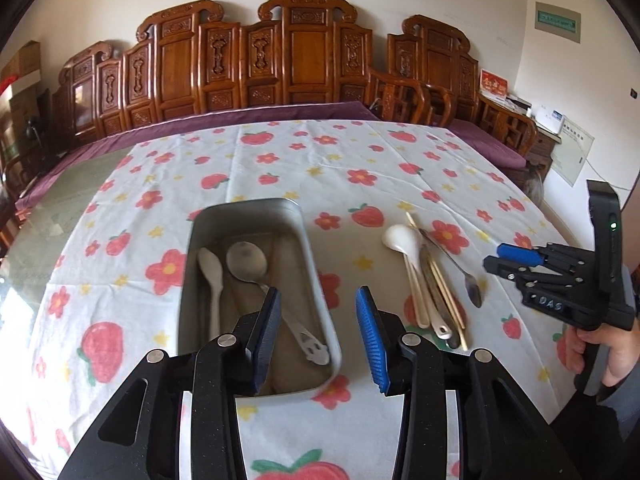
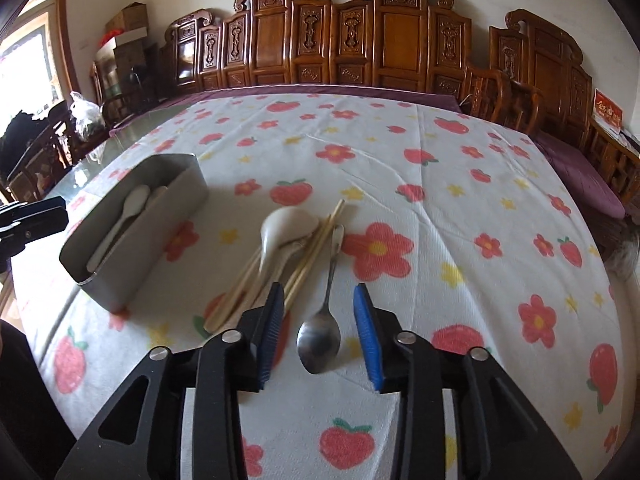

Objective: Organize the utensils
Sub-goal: 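Move the right gripper to another metal spoon in the pile and close on it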

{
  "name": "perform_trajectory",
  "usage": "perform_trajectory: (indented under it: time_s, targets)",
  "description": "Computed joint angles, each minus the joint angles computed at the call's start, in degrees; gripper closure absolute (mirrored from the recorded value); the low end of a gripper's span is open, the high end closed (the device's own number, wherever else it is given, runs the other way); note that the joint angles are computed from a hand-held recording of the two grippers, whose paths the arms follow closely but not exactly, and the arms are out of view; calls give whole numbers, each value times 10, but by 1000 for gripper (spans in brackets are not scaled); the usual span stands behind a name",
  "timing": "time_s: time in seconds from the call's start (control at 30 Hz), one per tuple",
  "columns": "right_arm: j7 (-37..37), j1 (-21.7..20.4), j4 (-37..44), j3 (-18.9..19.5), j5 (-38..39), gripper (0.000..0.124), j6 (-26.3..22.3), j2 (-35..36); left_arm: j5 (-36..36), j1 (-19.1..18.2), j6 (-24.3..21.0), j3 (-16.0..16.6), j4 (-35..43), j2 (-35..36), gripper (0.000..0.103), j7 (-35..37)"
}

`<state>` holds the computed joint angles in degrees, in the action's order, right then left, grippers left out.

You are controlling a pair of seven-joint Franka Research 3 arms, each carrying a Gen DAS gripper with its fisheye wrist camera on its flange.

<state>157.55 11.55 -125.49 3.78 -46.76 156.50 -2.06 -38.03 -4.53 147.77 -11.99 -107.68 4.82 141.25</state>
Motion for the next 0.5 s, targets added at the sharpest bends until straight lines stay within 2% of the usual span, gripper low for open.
perform_trajectory:
  time_s: [0.1, 0.3, 0.37, 0.5]
  targets:
    - [27, -1, -6, -2, -21, 80, 10, 10, 6, -6, 9, -5, -12, -4, 66, 5]
    - [10, 7, 0, -12, -10, 80, 15, 30, -1, -16, 10, -7, -27, -10, 66, 15]
    - [0, 13, 8, -14, -7, 80, 4, 38, -3, -19, 10, -7, -29, -11, 66, 15]
    - [-8, 34, 33, -13, -25, 80, -50, 51, -11, -23, 22, -6, -38, -16, 66, 14]
